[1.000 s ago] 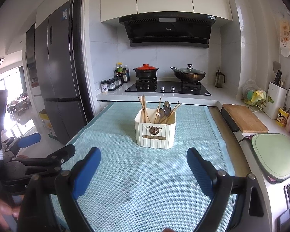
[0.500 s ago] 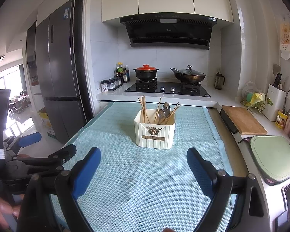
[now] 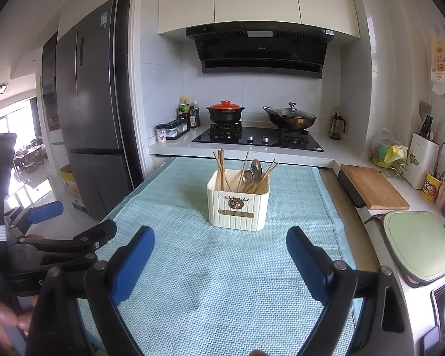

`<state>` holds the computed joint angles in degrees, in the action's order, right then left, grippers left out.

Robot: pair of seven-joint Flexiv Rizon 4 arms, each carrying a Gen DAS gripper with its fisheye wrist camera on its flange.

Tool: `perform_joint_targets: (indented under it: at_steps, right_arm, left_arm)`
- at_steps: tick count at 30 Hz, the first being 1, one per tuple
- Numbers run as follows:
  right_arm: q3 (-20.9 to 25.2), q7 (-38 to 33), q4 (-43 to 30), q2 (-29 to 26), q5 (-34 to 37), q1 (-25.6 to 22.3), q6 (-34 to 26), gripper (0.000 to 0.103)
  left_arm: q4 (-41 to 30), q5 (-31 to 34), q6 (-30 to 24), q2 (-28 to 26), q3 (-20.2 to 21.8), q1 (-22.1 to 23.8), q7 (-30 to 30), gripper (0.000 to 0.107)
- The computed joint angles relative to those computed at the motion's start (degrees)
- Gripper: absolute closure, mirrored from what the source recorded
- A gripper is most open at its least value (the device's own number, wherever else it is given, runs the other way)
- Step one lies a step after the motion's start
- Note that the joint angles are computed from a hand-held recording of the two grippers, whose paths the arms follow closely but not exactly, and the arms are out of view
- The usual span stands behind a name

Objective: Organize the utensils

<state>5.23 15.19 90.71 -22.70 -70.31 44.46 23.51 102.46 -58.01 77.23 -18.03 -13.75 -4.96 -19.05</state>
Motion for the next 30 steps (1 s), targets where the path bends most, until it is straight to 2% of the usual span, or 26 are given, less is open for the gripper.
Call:
perform_joint_targets:
  at_steps: [24, 30]
  right_arm:
    - [0.1, -0.2, 0.0, 0.2, 0.2, 0.0, -0.2, 0.011]
    - [0.1, 0.0, 0.5, 0.4, -0.3, -0.2, 0.3, 0.011]
  left_arm:
    - [0.1, 0.5, -0.7, 0.1, 0.3, -0.2, -0.2, 0.004]
    - [0.1, 0.6, 1.0, -0.3, 0.1, -0.4, -0.3, 0.004]
